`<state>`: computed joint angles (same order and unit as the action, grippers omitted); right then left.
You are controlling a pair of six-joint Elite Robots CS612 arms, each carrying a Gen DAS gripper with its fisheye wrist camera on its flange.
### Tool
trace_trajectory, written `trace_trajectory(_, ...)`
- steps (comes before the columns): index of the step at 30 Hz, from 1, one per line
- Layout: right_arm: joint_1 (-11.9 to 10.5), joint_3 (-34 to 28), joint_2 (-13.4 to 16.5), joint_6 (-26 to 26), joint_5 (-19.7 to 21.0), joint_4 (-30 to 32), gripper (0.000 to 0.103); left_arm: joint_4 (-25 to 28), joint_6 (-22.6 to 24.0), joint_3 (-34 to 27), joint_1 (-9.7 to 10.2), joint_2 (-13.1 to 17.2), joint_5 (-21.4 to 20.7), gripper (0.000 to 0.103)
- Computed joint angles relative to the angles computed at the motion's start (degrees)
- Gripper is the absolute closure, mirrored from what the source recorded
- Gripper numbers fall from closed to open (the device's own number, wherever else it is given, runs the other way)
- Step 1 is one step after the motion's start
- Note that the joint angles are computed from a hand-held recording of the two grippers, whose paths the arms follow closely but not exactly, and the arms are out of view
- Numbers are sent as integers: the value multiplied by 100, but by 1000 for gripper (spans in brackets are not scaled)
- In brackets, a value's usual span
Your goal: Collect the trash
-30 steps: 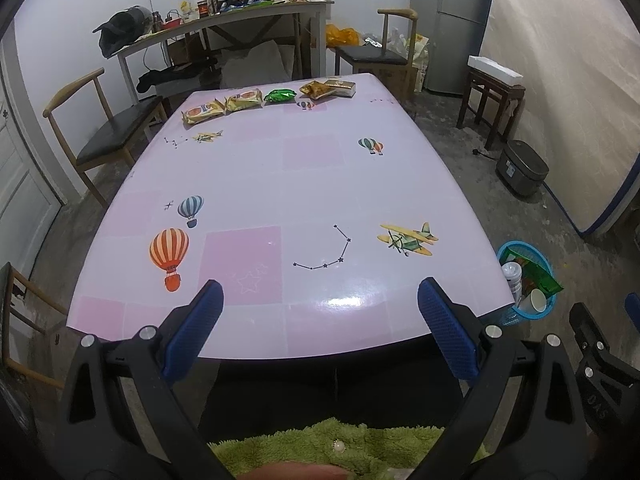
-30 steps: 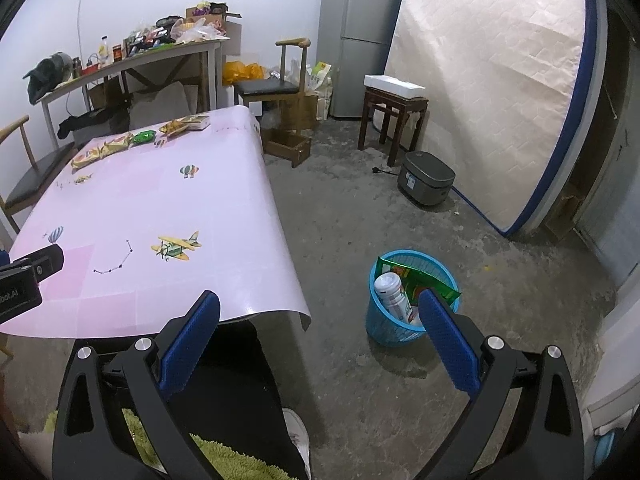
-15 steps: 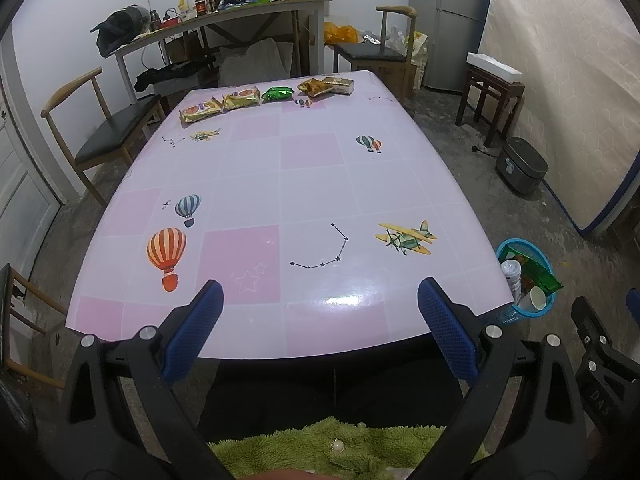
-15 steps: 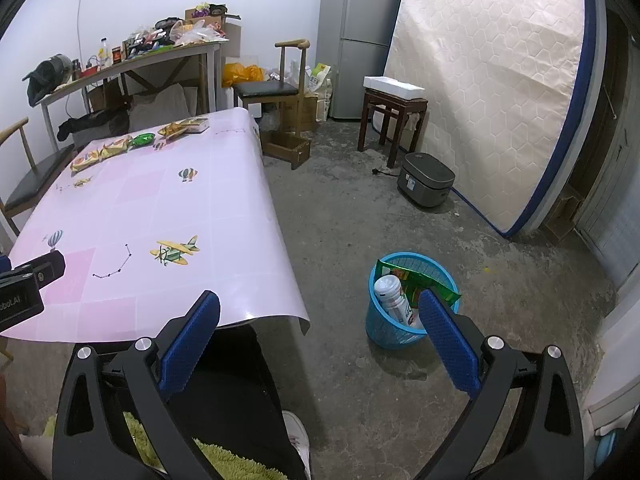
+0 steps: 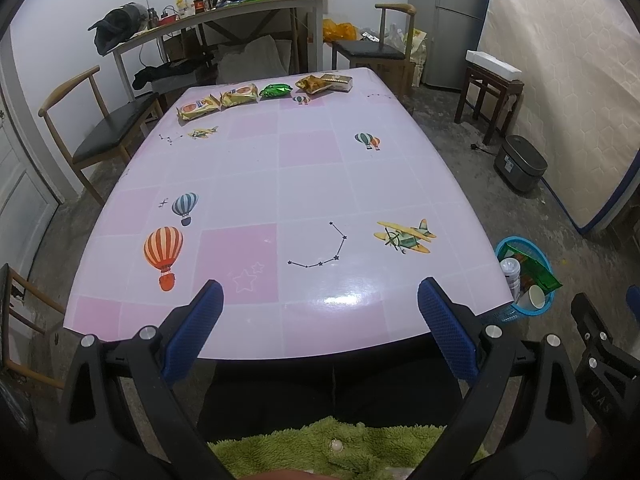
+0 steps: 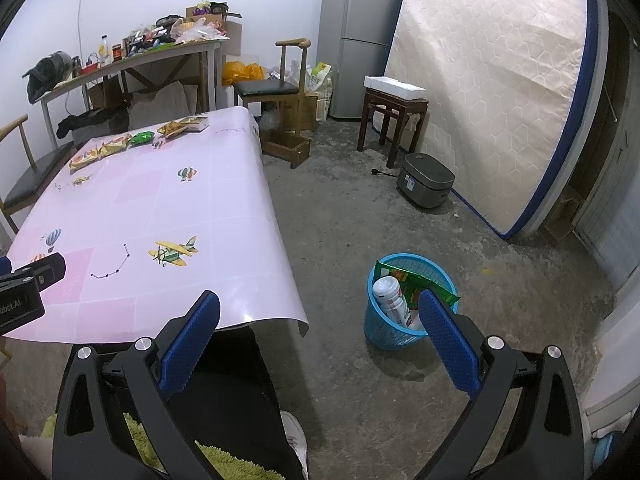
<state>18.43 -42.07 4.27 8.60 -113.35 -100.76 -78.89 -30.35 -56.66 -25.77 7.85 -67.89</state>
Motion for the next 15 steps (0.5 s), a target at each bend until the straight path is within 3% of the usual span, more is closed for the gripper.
trace_trajectory(15,-32,38,-16,-35,-8,-13,6,13,60,63,26,-14,-119,9)
